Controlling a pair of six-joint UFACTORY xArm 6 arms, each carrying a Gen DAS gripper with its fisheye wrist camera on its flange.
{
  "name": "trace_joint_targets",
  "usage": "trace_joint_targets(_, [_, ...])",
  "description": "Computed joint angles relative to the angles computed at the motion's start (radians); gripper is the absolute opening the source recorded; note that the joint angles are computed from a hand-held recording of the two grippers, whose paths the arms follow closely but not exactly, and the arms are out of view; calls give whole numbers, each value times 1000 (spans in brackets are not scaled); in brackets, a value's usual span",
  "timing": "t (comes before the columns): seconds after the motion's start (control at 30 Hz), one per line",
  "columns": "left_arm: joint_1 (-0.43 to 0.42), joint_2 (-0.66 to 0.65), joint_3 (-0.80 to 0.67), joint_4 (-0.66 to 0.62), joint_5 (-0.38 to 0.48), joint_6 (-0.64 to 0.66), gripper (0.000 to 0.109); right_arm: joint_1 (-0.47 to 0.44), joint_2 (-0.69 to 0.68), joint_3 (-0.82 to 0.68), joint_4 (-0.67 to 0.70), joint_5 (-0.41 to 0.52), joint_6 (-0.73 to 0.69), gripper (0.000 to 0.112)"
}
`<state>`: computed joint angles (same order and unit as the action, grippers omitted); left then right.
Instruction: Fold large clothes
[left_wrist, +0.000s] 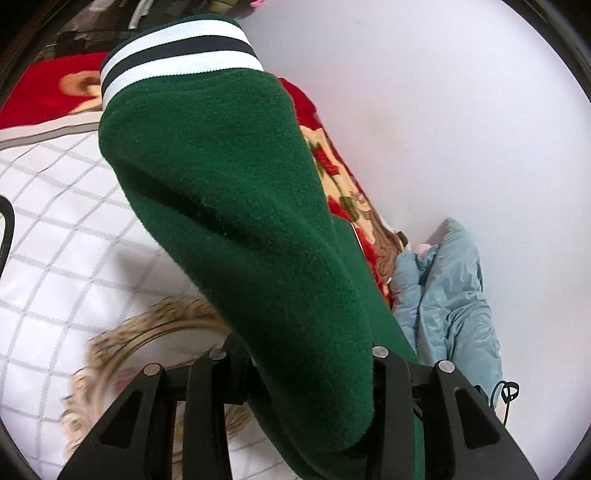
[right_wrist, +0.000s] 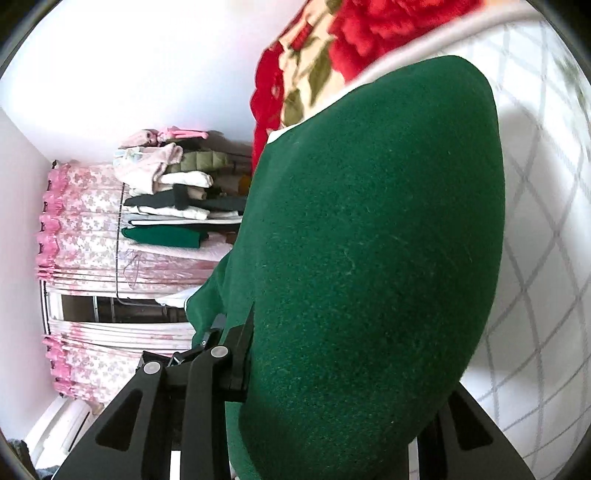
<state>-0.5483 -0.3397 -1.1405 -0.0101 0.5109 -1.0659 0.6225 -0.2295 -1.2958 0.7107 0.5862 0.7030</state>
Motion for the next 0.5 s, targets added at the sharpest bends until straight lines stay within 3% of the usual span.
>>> trace_joint_targets(0.07, [0, 91, -80, -5, -24, -3, 33, -81, 0, -13, 54, 64, -91, 34])
trace_joint_targets(0.3, [-5, 462, -391, -38, -128, 8, 33, -362, 230, -305, 157, 292, -305, 34])
trace_joint_targets(0.5, [-8, 735, -637, -68, -158, 17, 33, -531, 412, -442, 228, 407, -485, 34])
